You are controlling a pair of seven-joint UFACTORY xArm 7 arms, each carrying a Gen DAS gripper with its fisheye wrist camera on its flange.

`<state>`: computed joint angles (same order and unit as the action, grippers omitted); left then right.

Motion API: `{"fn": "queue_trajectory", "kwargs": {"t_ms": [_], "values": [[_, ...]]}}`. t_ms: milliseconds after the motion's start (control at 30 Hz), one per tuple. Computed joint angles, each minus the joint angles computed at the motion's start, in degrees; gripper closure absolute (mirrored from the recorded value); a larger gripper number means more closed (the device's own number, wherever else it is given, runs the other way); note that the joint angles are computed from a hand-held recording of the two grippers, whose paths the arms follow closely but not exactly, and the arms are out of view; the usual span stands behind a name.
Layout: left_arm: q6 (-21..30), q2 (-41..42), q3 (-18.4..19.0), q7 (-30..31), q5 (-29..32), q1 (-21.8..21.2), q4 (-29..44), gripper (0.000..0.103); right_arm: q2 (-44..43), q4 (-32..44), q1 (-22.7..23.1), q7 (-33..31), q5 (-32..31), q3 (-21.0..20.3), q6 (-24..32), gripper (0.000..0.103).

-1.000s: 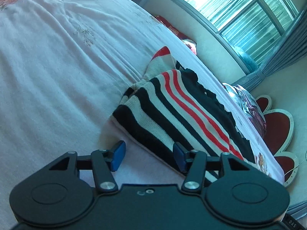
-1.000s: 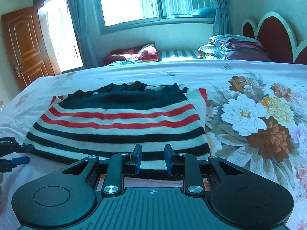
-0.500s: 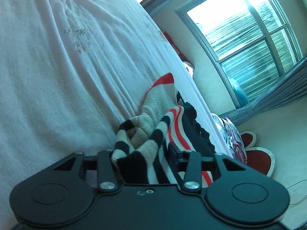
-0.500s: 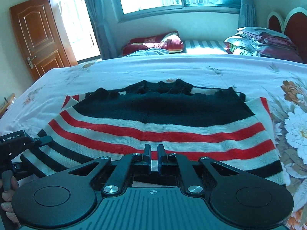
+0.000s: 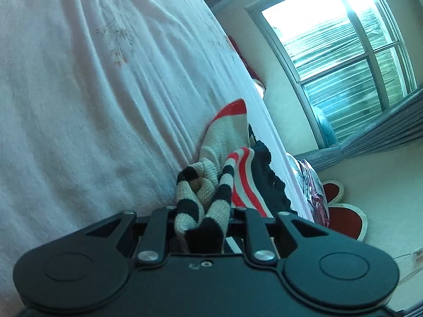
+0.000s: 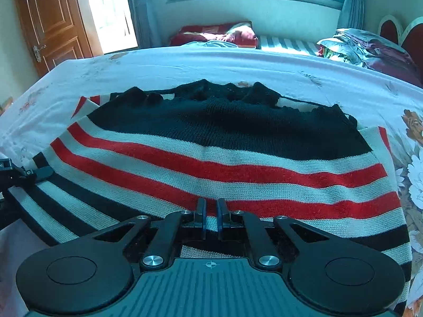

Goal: Fold small clothes
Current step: 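Grasp the folded edge with both grippers and lift it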

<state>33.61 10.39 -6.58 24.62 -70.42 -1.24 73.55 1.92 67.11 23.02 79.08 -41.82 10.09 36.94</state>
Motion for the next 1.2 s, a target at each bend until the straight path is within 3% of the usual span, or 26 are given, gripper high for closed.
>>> {"fn": "queue_trajectory", "kwargs": {"t_ms": [233, 300, 400, 500, 600, 733, 833, 867, 900, 933, 967, 1000, 1067, 1100, 1133, 1200], "values": [[-3.34, -3.04, -0.50, 3.24, 1.09, -1.66, -0.85, 0.086, -0.91, -1.60, -1.06, -1.43, 1.80, -0.43, -3.72, 0.096], [-2.41, -4.08, -0.60, 6.01, -1.23, -2.03, -0.48, 0.086, -1.65, -3.05, -1.70, -1.25, 2.09, -0.65, -6.17, 0.096], [-2.73, -5.94, -0.99, 7.75, -0.14, -4.30, 0.49, 0.086, -3.34, -5.99, -3.06, -0.25, 2.34, -0.90, -10.84, 0.096], [-3.71, -7.72, -1.89, 7.01, 4.86, -7.69, 1.98, 0.086, -9.49, -11.75, -6.33, 11.55, -4.34, -0.22, -13.87, 0.096], [-5.16, -8.38, -3.44, 2.80, 13.36, -11.96, 3.53, 0.086, -18.47, -19.46, -10.95, 18.44, -6.36, 0.47, -16.47, 0.096], [-4.26, -6.96, -6.10, -8.74, 33.38, -18.66, 5.29, 0.086, -31.77, -29.67, -13.97, 17.16, -2.41, -2.04, -18.72, 0.096], [4.07, -1.84, -8.01, -13.80, 44.36, -22.93, 8.89, 0.075, -40.60, -36.96, -14.18, 14.50, 2.09, -6.21, -21.97, 0.095], [6.41, -0.53, -6.27, -15.83, 46.99, -26.02, 9.57, 0.069, -43.33, -39.35, -14.17, 13.80, 3.36, -7.85, -23.68, 0.095], [6.35, -0.96, -5.31, -15.45, 47.22, -27.85, 8.30, 0.064, -45.07, -40.91, -13.94, 12.86, 4.54, -9.14, -24.68, 0.085], [3.89, -2.77, -6.41, -13.33, 45.05, -27.29, 5.56, 0.057, -46.79, -42.11, -13.28, 11.60, 5.88, -10.49, -24.69, 0.051], [3.13, -4.61, -9.03, -10.32, 40.48, -24.34, 3.60, 0.052, -48.94, -43.16, -13.32, 10.70, 6.80, -11.03, -24.18, 0.034], [2.88, -7.07, -9.25, -7.76, 35.21, -22.91, 1.54, 0.052, -50.58, -44.21, -14.35, 10.20, 6.92, -10.78, -25.05, 0.028], [1.62, -11.25, -7.34, -2.94, 27.70, -21.95, -1.45, 0.052, -51.64, -45.27, -12.20, 6.63, 8.49, -13.46, -27.08, 0.028], [-0.18, -12.50, -6.24, -2.31, 27.33, -21.67, -2.32, 0.052, -51.23, -45.38, -11.11, 5.34, 9.46, -14.40, -28.12, 0.036], [-3.14, -12.96, -6.70, -3.87, 29.37, -20.51, -2.53, 0.053, -50.21, -45.21, -9.65, 3.81, 10.47, -15.65, -29.41, 0.043], [-5.63, -11.94, -3.94, -6.65, 33.75, -20.45, -1.78, 0.055, -47.33, -44.63, -6.83, 1.64, 12.68, -17.49, -32.36, 0.044]]}}
